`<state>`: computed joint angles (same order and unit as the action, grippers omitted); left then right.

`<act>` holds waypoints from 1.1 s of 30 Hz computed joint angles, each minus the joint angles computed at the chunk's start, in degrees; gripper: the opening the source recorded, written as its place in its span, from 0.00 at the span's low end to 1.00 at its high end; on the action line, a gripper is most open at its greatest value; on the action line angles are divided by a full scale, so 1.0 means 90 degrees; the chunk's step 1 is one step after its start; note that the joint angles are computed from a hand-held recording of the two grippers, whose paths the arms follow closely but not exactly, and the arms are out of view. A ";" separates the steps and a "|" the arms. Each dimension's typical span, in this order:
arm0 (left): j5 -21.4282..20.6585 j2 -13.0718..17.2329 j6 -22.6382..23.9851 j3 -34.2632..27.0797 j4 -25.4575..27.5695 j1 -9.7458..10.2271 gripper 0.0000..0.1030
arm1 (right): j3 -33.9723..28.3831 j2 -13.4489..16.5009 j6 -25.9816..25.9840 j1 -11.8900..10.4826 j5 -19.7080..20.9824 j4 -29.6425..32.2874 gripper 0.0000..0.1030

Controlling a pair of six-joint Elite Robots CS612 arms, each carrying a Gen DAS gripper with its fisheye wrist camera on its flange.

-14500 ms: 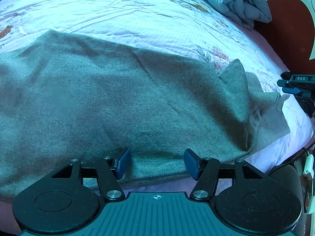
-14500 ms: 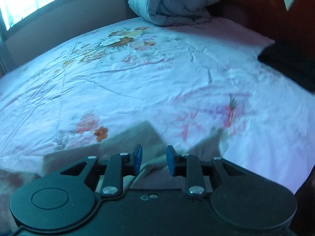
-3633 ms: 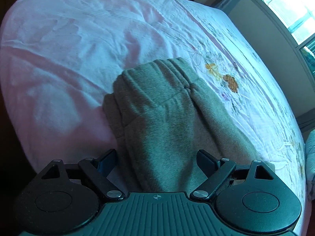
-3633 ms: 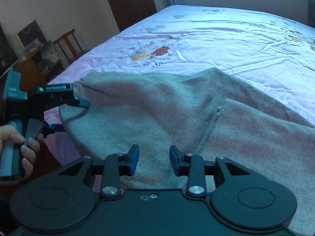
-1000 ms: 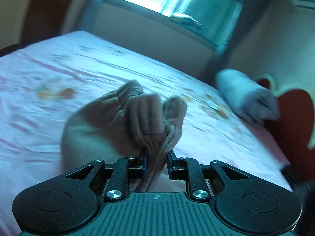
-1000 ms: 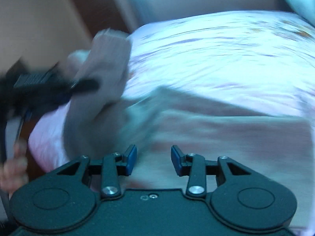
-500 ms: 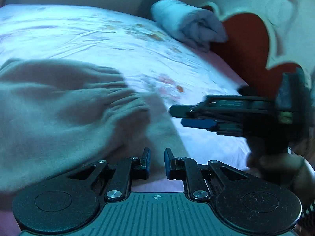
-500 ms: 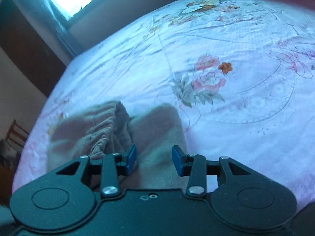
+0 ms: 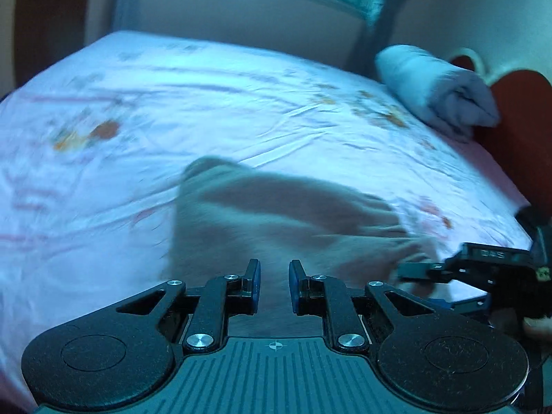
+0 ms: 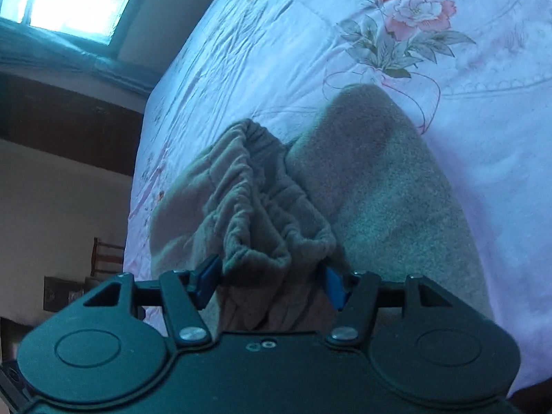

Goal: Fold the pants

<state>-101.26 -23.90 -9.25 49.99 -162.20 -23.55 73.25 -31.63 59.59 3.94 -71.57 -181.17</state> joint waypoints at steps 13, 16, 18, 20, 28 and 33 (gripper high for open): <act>0.0097 0.0365 -0.0189 -0.0478 0.0203 -0.0129 0.42 | 0.0150 -0.0286 -0.1296 0.0368 -0.1379 -0.0412 0.21; 0.0088 0.0373 -0.0198 -0.0510 0.0302 -0.0154 0.43 | 0.0395 -0.0475 -0.1620 0.0423 -0.1826 -0.0508 0.21; 0.0143 0.0358 -0.0205 -0.0477 0.0341 -0.0178 0.43 | 0.0553 -0.0566 -0.1677 0.0424 -0.2093 -0.0545 0.21; 0.0108 0.0345 -0.0170 -0.0438 0.0377 -0.0193 0.46 | 0.0768 -0.0695 -0.1676 0.0418 -0.2387 -0.0468 0.21; 0.0307 0.0287 0.0053 -0.0287 0.0620 -0.0256 0.67 | 0.1067 -0.0754 -0.1091 0.0338 -0.2397 -0.0014 0.30; 0.0105 0.0298 -0.0046 -0.0365 0.0869 -0.0190 0.69 | 0.1240 -0.0795 -0.0496 0.0198 -0.1959 -0.0175 0.44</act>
<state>-100.31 -21.22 -9.66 46.71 -154.38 -25.25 84.41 -38.78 55.12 5.73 -89.20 -182.75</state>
